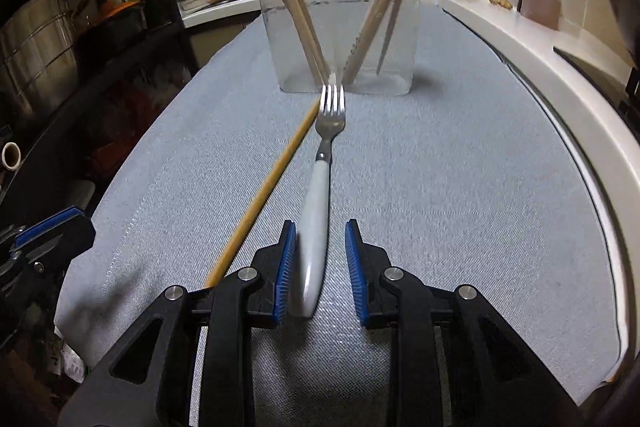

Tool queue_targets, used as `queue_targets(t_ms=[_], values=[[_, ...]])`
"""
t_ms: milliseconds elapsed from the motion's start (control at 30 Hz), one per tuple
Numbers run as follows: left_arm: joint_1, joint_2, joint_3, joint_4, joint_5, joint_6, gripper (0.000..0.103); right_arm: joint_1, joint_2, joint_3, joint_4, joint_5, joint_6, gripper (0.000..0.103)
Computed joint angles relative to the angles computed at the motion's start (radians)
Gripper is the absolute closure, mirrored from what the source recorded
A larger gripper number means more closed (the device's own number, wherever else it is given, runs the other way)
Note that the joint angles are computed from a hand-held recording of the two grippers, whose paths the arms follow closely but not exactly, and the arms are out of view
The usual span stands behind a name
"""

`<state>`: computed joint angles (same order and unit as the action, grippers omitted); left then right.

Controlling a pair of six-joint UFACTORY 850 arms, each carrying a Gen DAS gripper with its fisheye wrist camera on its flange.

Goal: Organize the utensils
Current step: 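Move the left gripper to the last chopstick while the right gripper approaches the white-handled fork, then close the left gripper on the last chopstick while the right gripper grasps the fork handle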

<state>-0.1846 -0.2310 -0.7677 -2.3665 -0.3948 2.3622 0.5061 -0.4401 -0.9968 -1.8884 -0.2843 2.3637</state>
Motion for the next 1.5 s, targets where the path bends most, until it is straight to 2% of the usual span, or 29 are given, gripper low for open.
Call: queue_targets(t_ms=[167, 233, 267, 367, 433, 533, 600, 633, 667, 767, 833, 900, 1000, 1167, 1500], values=[[-0.034, -0.031, -0.016, 0.023, 0.008, -0.002, 0.088, -0.010, 0.040, 0.057, -0.119, -0.013, 0.161, 0.090], [-0.053, -0.052, -0.027, 0.001, 0.019, 0.026, 0.086, -0.010, 0.068, 0.092, -0.162, -0.026, 0.217, 0.095], [-0.057, -0.059, -0.029, 0.003, 0.020, 0.024, 0.085, -0.008, 0.080, 0.107, -0.148, -0.033, 0.207, 0.102], [-0.077, -0.084, -0.039, -0.016, 0.032, 0.040, 0.082, -0.007, 0.117, 0.152, -0.152, -0.046, 0.227, 0.102], [-0.094, -0.090, -0.034, -0.116, 0.042, 0.141, 0.082, -0.014, 0.133, 0.178, -0.176, -0.048, 0.260, 0.102], [-0.106, -0.097, -0.026, -0.220, 0.046, 0.246, 0.082, -0.030, 0.154, 0.214, -0.368, -0.050, 0.463, 0.096], [-0.106, -0.094, -0.020, -0.256, 0.041, 0.290, 0.083, -0.044, 0.157, 0.217, -0.525, -0.040, 0.600, 0.075], [-0.109, -0.093, -0.020, -0.277, 0.044, 0.311, 0.090, -0.043, 0.155, 0.213, -0.562, -0.047, 0.629, 0.071], [-0.111, -0.090, -0.017, -0.318, 0.052, 0.355, 0.096, -0.041, 0.149, 0.205, -0.558, -0.050, 0.617, 0.069], [-0.101, -0.083, -0.008, -0.313, 0.052, 0.353, 0.097, -0.039, 0.107, 0.155, -0.484, -0.010, 0.514, 0.069], [-0.091, -0.074, 0.004, -0.313, 0.050, 0.356, 0.097, -0.034, 0.079, 0.128, -0.364, 0.001, 0.386, 0.072], [-0.083, -0.070, 0.010, -0.296, 0.044, 0.340, 0.097, -0.020, 0.068, 0.123, -0.279, -0.029, 0.299, 0.085], [-0.075, -0.065, 0.020, -0.277, 0.033, 0.321, 0.097, -0.021, 0.073, 0.131, -0.289, -0.029, 0.318, 0.085], [-0.083, -0.067, 0.021, -0.292, 0.028, 0.334, 0.097, -0.003, 0.113, 0.175, -0.097, -0.075, 0.171, 0.085], [-0.109, -0.067, 0.021, -0.417, 0.037, 0.463, 0.096, -0.009, 0.156, 0.228, -0.111, -0.075, 0.215, 0.083]])
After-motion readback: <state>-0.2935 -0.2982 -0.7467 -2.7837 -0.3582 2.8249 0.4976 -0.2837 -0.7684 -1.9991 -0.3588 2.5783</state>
